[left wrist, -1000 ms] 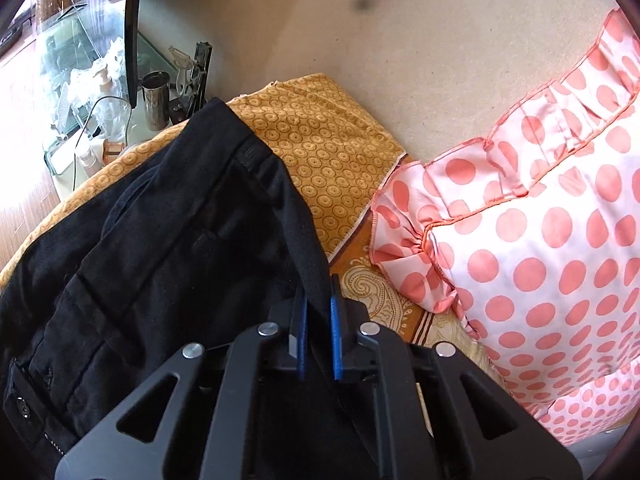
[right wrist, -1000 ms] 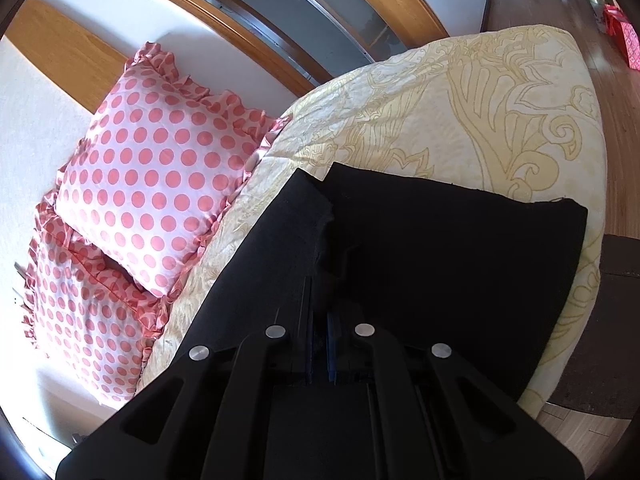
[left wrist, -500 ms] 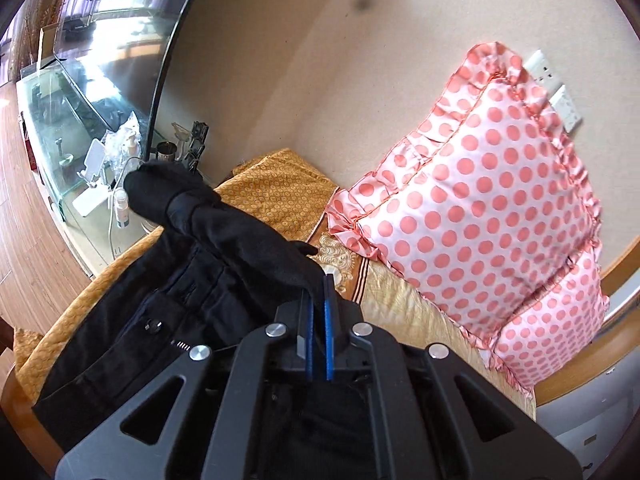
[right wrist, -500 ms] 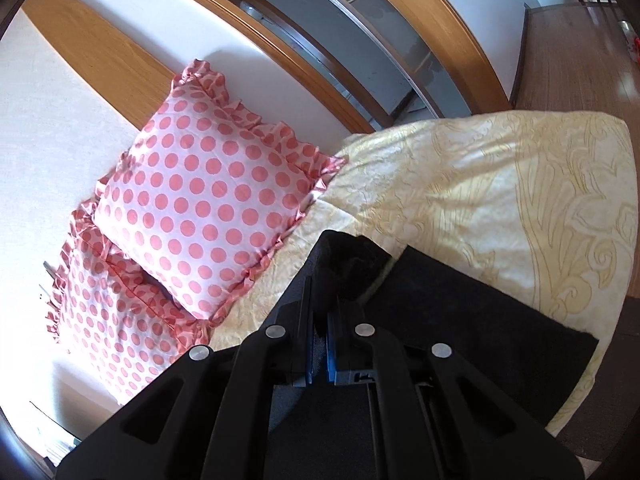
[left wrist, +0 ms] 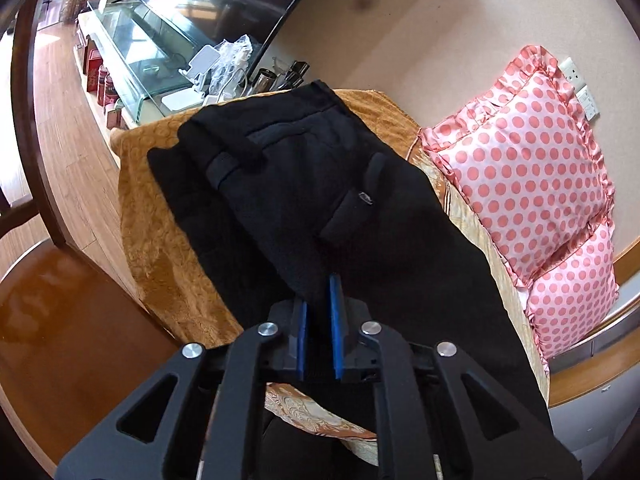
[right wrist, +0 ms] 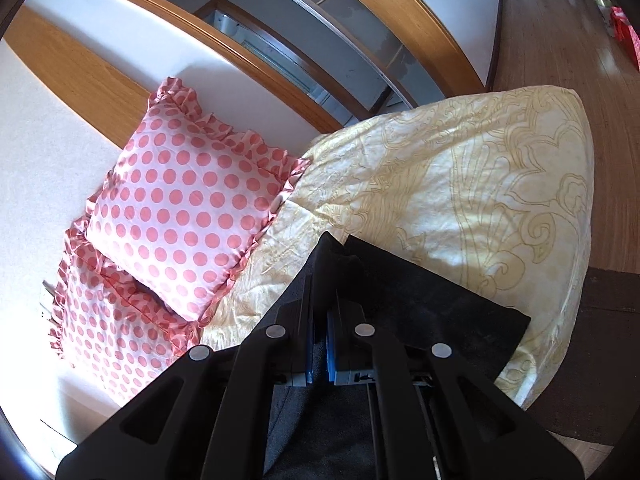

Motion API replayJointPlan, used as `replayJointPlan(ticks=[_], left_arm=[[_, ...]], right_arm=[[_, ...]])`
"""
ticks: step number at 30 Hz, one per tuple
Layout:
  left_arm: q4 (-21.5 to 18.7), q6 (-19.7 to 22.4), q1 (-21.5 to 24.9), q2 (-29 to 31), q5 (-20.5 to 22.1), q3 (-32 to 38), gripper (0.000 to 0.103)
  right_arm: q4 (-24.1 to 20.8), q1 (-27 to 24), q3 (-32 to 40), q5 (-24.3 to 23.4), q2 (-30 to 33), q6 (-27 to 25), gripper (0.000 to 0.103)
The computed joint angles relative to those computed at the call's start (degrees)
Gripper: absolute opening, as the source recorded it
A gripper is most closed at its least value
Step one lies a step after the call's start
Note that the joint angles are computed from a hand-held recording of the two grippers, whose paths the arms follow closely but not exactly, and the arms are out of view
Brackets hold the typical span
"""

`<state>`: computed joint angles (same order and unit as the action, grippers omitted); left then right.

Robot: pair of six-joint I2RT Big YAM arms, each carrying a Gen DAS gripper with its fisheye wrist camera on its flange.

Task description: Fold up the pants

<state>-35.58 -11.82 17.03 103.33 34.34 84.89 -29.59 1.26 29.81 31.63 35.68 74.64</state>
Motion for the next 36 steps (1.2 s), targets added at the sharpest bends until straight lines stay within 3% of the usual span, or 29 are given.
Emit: replayJointPlan(ticks=[3,4,5,7,9,10,11,13,18,26,32,36], left_arm=[[2.9,-3.2,0.4,-0.8,0.0,-0.3,0.025],[3.6,-4.2,0.4,-1.0,-0.1,0.0,0.039],[4.2,-5.2,0.4,-1.1,-0.5,0.4,0.044],[3.4,-5.5,0.2,-0.3,-0.5,2.0,0.044],[1.6,-4.8,-0.3,0.9,-2.1,3.8,0.041],[0.9,-4.7,-0.5,1.2,-2.4,4.4,0.023],[0.6,-4.4,-0.5,1.4,-2.4,4.7,0.017],[1.7,-4.5,-0.1,0.5,-1.1,3.9,0.014],[2.3,-5.1,1.9,-1.4,2.1,1.7,0.011],[2.0,-4.6,2.5,-1.5,2.0,2.4,0.005],[0.0,-2.6,2.6,-0.1,0.3,2.9,0.005],[-1.5,0.4,2.5,0.6,-0.8,3.2,0.007]], right_arm=[[-0.1,0.2,0.1,0.0,-0.2,-0.3,0.005],[0.1,0.1,0.2,0.0,-0.2,-0.6,0.005],[0.3,0.1,0.3,0.0,-0.2,-0.9,0.005],[1.0,-0.5,0.6,-0.6,0.0,-1.7,0.005],[1.7,-1.4,0.7,-1.7,0.1,-2.3,0.005],[1.9,-1.8,0.8,-2.2,0.2,-2.5,0.005],[2.2,-2.1,0.8,-2.6,0.2,-2.8,0.005],[2.7,-2.1,0.8,-2.5,-0.6,-3.0,0.005],[1.2,-0.9,0.7,-0.1,-1.8,-2.5,0.005],[1.1,-1.4,-1.3,-1.4,-4.1,0.5,0.005],[-8.4,1.2,-1.4,-0.2,-2.9,7.9,0.005],[-11.1,1.5,-1.8,-2.0,-2.0,8.4,0.006]])
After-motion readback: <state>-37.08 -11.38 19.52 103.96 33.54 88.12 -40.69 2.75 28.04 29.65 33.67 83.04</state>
